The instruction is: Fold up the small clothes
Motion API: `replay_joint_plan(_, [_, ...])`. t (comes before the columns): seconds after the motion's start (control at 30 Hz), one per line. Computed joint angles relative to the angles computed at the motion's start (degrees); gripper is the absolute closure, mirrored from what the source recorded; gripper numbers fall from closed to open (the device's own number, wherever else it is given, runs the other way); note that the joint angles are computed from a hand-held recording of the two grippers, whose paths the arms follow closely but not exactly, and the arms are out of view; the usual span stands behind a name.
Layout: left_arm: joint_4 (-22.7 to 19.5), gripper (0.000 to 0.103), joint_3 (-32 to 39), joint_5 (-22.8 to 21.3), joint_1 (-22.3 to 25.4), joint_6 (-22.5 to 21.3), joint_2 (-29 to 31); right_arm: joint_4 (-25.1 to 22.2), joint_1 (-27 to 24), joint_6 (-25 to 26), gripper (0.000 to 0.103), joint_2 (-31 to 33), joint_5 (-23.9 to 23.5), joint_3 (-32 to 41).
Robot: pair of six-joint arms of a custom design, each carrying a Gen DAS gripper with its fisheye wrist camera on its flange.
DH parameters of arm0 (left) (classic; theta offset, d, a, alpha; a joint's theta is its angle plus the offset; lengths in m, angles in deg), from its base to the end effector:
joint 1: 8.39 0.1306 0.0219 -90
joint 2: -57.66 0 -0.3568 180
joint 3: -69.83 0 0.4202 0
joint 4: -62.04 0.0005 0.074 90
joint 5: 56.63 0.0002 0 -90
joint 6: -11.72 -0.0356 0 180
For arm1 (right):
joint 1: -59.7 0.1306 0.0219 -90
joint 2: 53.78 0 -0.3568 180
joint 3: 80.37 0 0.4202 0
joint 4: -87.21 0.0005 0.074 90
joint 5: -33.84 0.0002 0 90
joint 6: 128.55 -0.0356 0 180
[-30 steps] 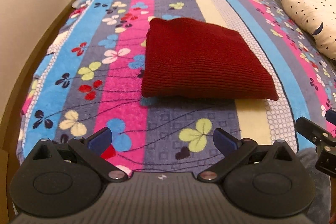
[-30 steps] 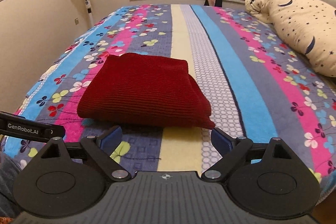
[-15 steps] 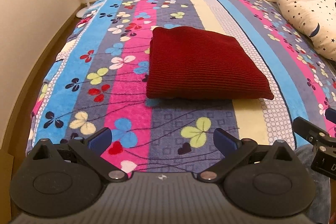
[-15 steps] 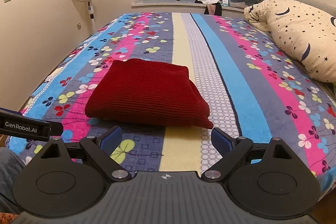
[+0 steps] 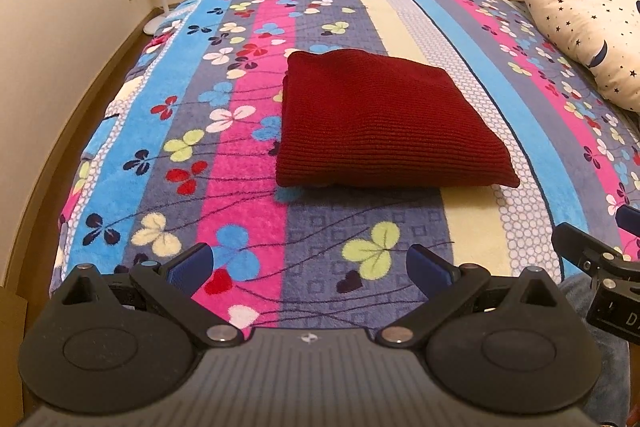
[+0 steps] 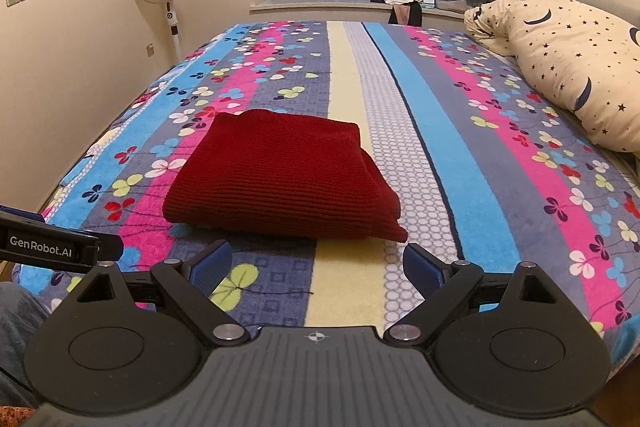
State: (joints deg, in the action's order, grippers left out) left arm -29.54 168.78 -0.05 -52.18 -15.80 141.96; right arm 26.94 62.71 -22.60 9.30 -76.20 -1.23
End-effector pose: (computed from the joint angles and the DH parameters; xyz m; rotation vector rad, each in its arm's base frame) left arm 0.3137 -0.2743 0.4908 -0.4974 2.4858 0.2241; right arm 0.3400 0.0296 0.4899 -0.5472 2.2367 0.2939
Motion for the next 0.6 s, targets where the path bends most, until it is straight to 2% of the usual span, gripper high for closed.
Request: replay_joint_plan(0.6, [-0.9,0.000,0.3,-0.9,-0.4,-0.8,0.1,0.2,0.6,-0.5,0.009,-0.2,0.5,-0.2])
